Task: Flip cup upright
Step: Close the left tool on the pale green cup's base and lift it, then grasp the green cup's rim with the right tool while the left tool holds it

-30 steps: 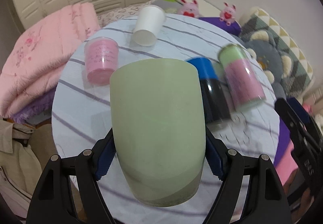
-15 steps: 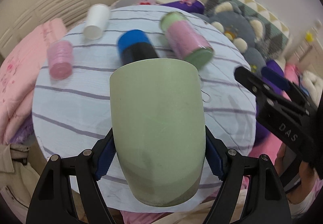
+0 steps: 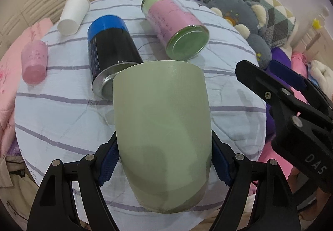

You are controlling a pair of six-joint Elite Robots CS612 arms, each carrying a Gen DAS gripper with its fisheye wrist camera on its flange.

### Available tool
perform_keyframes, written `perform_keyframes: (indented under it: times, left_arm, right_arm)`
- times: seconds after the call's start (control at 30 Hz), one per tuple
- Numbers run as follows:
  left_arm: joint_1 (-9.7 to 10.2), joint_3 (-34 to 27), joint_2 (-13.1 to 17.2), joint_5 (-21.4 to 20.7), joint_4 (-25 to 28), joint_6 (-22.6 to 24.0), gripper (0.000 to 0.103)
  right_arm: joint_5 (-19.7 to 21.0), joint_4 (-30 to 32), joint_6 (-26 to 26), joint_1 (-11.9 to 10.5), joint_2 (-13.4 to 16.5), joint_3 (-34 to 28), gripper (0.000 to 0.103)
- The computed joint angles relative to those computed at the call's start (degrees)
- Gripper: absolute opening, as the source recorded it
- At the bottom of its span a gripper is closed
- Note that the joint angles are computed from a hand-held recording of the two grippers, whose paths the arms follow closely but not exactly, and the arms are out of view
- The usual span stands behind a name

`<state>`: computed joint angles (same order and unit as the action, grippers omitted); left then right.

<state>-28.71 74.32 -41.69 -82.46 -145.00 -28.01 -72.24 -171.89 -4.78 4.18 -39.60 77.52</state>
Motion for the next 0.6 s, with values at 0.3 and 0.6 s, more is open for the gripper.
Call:
perform_keyframes:
  times: [0.3,0.6]
  left_arm:
    - [0.2,3.0,-1.9,0.7,-4.1,-0.4,0.096]
    - [0.18,6.4,-3.9,2.6,-7.1,-0.6,0.096]
  right_arm:
    - [0.4,1.3,-0.3,0.4,0.3,-0.7,0.08]
    - [4.4,4.3,-0.6,0.5,-0.8,-0.4,0.08]
